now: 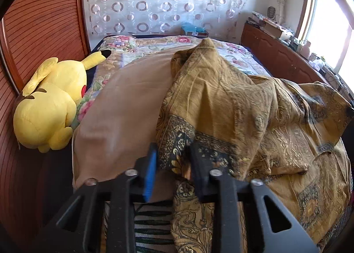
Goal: Fold small clothes
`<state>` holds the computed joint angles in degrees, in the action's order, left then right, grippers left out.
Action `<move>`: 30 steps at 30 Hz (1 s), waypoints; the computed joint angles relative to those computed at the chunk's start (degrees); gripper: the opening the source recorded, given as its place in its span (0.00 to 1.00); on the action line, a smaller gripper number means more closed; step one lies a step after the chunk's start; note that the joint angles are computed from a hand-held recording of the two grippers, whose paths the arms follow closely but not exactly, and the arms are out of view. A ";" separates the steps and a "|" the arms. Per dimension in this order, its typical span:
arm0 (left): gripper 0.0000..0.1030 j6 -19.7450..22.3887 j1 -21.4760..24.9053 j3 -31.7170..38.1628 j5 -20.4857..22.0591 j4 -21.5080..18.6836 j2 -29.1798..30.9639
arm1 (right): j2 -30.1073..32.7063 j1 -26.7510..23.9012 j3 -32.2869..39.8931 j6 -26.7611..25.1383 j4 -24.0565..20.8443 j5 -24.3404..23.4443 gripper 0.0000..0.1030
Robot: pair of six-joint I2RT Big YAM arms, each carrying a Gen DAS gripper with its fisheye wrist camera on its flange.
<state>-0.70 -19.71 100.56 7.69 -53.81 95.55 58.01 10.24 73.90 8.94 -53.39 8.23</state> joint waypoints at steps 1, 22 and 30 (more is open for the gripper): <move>0.10 0.26 -0.14 -0.24 0.21 0.03 -0.33 | -0.07 -0.12 0.00 0.04 0.17 -0.08 0.04; 0.05 -6.62 -2.00 -17.32 2.49 9.32 -20.97 | -11.29 2.62 -5.63 2.46 -1.16 -0.32 0.03; 0.05 -8.09 -1.04 -25.03 3.19 7.77 -26.55 | -18.18 6.52 -9.50 6.19 -7.29 2.63 0.03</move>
